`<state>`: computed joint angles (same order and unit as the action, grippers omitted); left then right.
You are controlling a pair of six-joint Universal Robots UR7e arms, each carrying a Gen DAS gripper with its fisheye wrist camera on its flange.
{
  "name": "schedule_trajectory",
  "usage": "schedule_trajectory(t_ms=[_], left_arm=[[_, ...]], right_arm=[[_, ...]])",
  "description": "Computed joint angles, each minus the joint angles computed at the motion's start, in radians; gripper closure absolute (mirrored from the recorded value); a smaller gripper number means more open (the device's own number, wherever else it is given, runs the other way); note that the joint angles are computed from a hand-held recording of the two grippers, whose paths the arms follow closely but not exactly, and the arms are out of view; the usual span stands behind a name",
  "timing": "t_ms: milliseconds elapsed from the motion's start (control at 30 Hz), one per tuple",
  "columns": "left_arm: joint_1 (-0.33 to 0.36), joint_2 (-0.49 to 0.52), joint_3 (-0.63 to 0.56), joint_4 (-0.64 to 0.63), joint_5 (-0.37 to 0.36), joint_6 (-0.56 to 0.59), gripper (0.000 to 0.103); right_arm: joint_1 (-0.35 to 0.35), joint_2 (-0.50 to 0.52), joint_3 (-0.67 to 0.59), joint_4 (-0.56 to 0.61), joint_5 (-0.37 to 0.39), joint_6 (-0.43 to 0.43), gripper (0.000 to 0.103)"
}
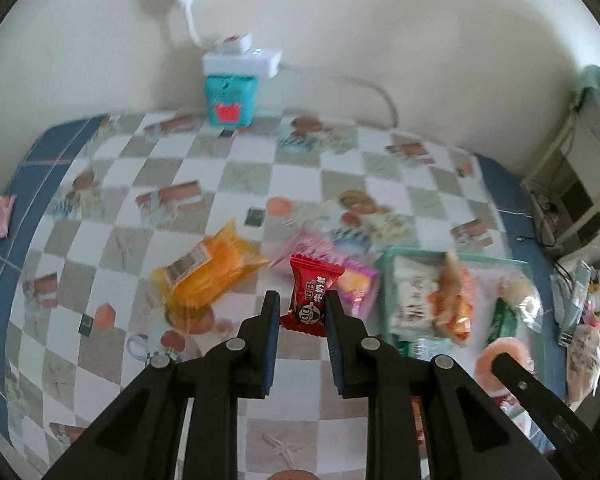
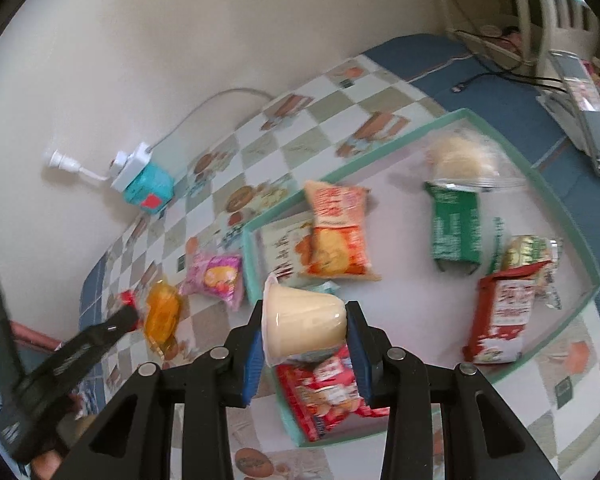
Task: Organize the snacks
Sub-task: 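Carry the pudding cup over the tray with the right gripper while the left approaches the red candy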
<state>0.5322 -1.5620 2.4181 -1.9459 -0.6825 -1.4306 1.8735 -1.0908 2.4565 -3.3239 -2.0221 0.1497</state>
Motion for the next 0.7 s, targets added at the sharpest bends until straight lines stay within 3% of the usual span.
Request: schedule_trajectory(t_ms=[367,700], left_arm=[[-0.035,0.137,-0.028,-0.184,-0.049,0.153,0.080],[-0.047,0.328,-0.067,-0.430,-0.133,0.364,0.080]], right_arm=[[-0.100,-0.110,0.047,-0.043,-0.092,0.027,0.063],[-0.145,-0.167,0.065,-0.056,-0.098,0.023,0.063]])
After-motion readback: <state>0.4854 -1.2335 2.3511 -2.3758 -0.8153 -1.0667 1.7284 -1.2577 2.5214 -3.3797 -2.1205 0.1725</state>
